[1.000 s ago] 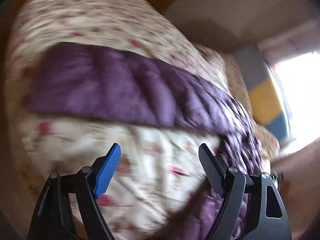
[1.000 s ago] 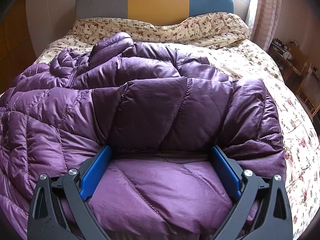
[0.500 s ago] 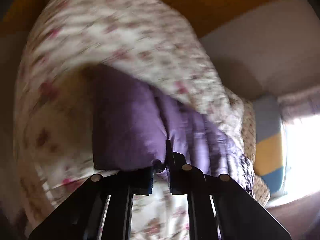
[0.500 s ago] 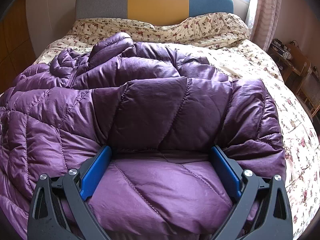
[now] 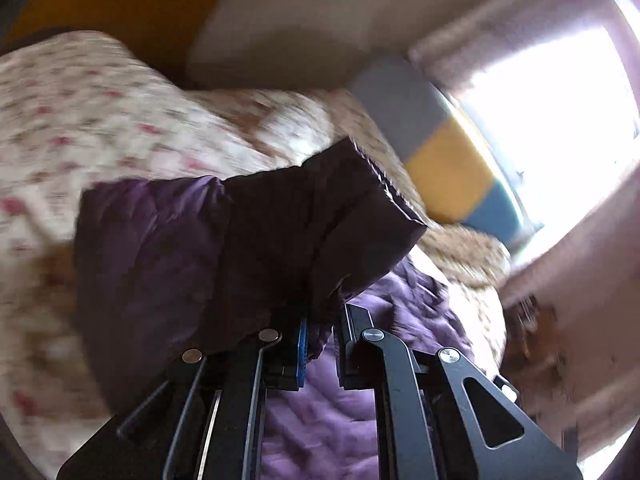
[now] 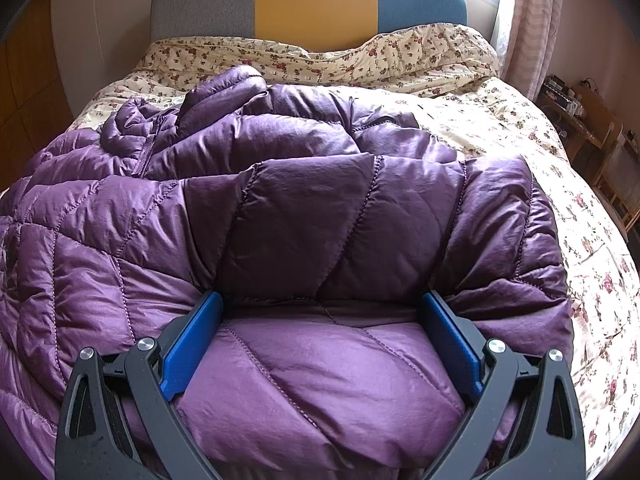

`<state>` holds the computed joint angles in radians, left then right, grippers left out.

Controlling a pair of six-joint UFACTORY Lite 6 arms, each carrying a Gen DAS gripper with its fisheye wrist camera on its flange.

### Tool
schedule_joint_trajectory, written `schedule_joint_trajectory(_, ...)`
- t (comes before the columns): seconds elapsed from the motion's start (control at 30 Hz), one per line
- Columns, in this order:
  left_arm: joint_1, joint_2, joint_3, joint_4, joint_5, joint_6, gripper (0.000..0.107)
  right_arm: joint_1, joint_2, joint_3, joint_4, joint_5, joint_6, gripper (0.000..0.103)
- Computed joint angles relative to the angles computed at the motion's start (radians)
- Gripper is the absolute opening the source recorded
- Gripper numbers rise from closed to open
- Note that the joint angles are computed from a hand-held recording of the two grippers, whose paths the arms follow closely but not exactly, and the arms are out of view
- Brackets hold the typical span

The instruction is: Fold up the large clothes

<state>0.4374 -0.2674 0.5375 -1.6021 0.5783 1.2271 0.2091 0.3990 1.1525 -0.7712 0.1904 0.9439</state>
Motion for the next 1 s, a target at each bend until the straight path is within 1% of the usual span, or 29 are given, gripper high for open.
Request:
schedule_joint_trajectory(0.07,-0.148,0.088,0.057,-0.116,-0.042,0.057,0.01,0.0,0.001,0.002,0.008,0.0,-0.007,0.098)
schedule_joint_trajectory(0.13,-0.278,0.198,0.132,-0.218,-0.058,0.112,0.011,-0.001,0.001,0.003,0.021,-0.003,-0.018,0.098)
schedule_joint_trajectory(0.2,-0.387,0.293,0.208,-0.293,-0.08,0.155,0.011,-0.002,-0.001,0.001,0.027,-0.007,-0.022,0.098)
schedule_joint_trajectory(0.3,-0.518,0.401,0.305,-0.356,-0.092,0.177,0.01,-0.002,-0.002,0.0,0.026,-0.007,-0.021,0.098)
schedule_joint_trajectory(0.47,-0.659,0.562,0.466,-0.381,-0.072,0.178,0.01,-0.004,-0.002,-0.002,0.045,-0.016,-0.037,0.098)
schedule_joint_trajectory(0.63,-0.714,0.722,0.629,-0.313,0.025,0.117,0.011,-0.001,0.002,0.003,0.054,-0.022,-0.037,0.098)
schedule_joint_trajectory(0.7,-0.741,0.769,0.686,-0.292,0.011,0.091,0.011,-0.005,-0.001,-0.003,0.049,-0.027,-0.035,0.098)
schedule_joint_trajectory(0.77,-0.733,0.806,0.729,-0.232,0.036,0.036,0.023,-0.003,0.001,0.0,0.049,-0.025,-0.034,0.098)
schedule_joint_trajectory(0.83,-0.727,0.83,0.758,-0.235,0.042,0.034,0.063,-0.008,-0.003,-0.008,0.046,-0.03,-0.035,0.098)
schedule_joint_trajectory(0.87,-0.715,0.811,0.729,-0.246,0.051,0.053,0.067,-0.006,-0.002,-0.005,0.047,-0.027,-0.035,0.098)
schedule_joint_trajectory(1.0,-0.69,0.757,0.678,-0.266,0.06,0.083,0.068,-0.005,-0.007,-0.009,0.041,-0.019,-0.033,0.098)
